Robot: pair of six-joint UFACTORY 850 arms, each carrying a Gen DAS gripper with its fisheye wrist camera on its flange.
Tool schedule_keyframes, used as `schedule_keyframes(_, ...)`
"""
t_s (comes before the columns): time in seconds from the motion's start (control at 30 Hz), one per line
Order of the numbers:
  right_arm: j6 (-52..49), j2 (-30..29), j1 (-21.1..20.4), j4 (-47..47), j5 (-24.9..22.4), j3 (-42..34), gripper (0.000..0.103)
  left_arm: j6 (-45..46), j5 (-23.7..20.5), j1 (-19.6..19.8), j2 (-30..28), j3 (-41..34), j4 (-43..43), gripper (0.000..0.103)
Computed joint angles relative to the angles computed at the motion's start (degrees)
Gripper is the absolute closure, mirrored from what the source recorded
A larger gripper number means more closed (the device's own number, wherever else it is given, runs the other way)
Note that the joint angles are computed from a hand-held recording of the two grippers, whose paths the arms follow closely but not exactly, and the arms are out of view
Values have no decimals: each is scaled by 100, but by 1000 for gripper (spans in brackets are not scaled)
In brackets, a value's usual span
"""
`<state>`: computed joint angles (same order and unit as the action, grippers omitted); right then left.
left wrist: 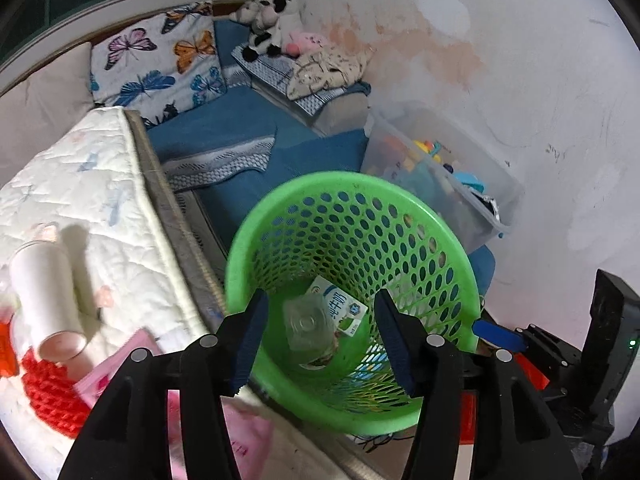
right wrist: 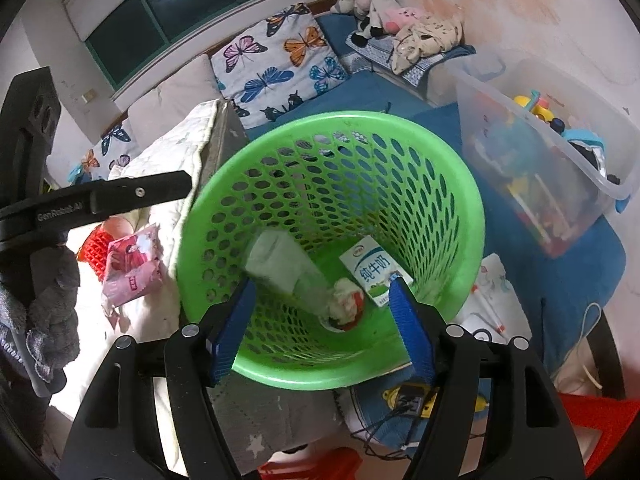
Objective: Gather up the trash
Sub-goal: 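Return the left gripper to the bed and grasp the red mesh net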
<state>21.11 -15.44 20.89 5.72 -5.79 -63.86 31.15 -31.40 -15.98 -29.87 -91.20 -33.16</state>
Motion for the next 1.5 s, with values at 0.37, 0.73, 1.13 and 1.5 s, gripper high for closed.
schedule_keyframes(0.37,-192,-54,243,33,1,-221,29,-257,588,519,737,774,125,50)
schedule_keyframes(0.73,-1222,-224,450,929,-61,-513,29,-2010,1075,1052,957,1205,1572,46)
schedule_keyframes(1.13,-1875,-432,618,1465,-191,-840,27,-2682,888,1260,672,1201,2029,44)
schedule_keyframes(1.5,-2779,-688,734,2280,-350,-1180,21,-1792,656,1448,406,1098,910,56)
